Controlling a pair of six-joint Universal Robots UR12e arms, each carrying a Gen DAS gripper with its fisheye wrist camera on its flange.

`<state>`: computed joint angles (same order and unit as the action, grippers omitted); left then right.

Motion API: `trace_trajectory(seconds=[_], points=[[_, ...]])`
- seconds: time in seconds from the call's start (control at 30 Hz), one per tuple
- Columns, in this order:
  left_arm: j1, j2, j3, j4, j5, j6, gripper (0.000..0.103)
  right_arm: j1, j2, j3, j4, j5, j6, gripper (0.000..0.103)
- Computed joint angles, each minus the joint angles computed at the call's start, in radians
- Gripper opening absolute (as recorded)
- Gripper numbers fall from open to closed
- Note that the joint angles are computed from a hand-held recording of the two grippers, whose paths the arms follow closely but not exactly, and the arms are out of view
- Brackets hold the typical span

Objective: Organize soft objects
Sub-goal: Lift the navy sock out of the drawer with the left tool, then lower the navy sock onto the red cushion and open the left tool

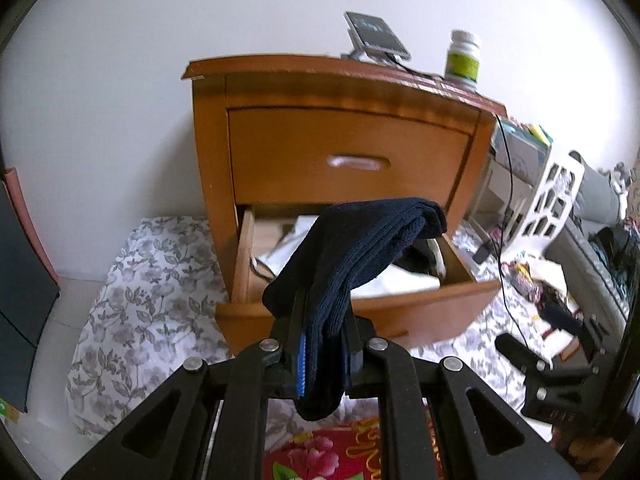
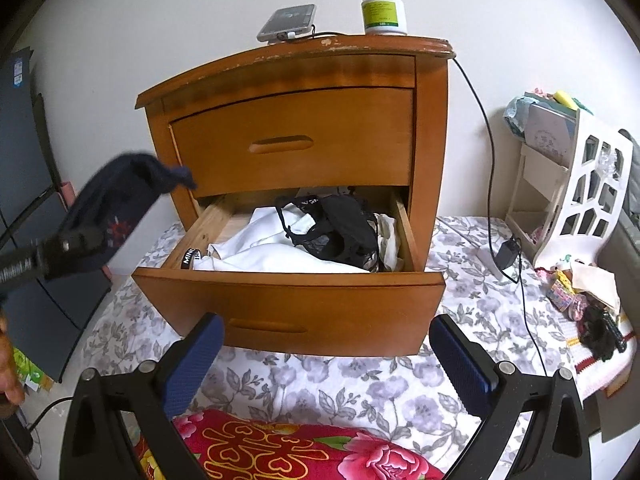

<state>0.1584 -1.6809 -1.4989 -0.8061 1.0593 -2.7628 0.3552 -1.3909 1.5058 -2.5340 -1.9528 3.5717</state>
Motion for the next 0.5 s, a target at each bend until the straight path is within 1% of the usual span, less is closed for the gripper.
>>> trace_trajectory(seconds=[0.27,0.5], points=[[-0.008,0.02,-0.034,-0.078,0.023,0.09,0.013,0.005,-0.009,0.009,0.0,-0.008,0.008,0.103],[-0.029,0.016,-0.041,-0.182,0.048,0.174,0.013,-0.001,-0.017,0.019,0.006,-0.012,0.029,0.103]])
